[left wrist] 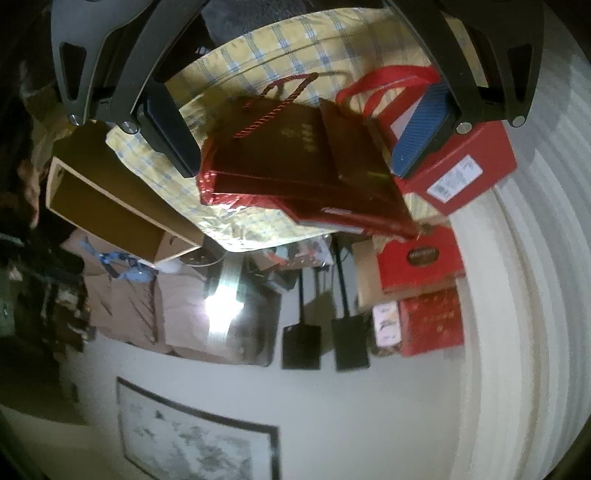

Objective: Organize objects
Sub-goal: 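Move both tools toward the dark red rope-handled gift bag on the pile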

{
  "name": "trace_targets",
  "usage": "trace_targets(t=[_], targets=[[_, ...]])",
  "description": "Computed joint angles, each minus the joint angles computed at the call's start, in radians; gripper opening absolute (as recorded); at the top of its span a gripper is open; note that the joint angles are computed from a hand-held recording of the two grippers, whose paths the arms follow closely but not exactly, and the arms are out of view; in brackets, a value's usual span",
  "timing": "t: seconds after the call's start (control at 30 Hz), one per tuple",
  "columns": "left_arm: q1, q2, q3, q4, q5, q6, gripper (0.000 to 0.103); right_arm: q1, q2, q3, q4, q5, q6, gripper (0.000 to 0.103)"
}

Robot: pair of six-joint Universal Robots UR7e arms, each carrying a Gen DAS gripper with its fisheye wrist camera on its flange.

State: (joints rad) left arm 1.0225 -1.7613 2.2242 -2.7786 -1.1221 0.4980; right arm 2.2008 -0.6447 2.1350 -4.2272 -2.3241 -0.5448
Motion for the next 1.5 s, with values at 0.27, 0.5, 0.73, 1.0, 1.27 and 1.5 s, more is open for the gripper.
trace_targets(t=[0.27, 0.5, 0.73, 1.0, 1.27, 1.5], targets=[[0.063, 0.028, -0.029, 0.054, -0.071, -0.029, 0.1, -0.085, -0.015, 0.027, 0.17, 0.115, 0.134, 0.102], [0.066, 0.041, -0.011, 0.04, -0.077, 0.03, 0.095, -0.11, 0.031, -0.017, 0.317, 0.211, 0.183, 0.102], [0.11, 0.056, -0.045, 0.067, -0.083, 0.019, 0.085, -0.095, 0.083, -0.1, 0.44, 0.257, 0.171, 0.102], [0.161, 0.09, -0.092, 0.098, -0.024, -0.017, 0.071, -0.078, 0.128, -0.196, 0.53, 0.306, 0.151, 0.1], [0.187, 0.078, -0.099, 0.13, -0.039, -0.029, 0.071, -0.074, 0.147, -0.257, 0.621, 0.284, 0.18, 0.029], [0.176, 0.054, -0.097, 0.146, -0.043, -0.048, 0.071, -0.171, 0.059, -0.18, 0.709, 0.562, 0.529, 0.012]])
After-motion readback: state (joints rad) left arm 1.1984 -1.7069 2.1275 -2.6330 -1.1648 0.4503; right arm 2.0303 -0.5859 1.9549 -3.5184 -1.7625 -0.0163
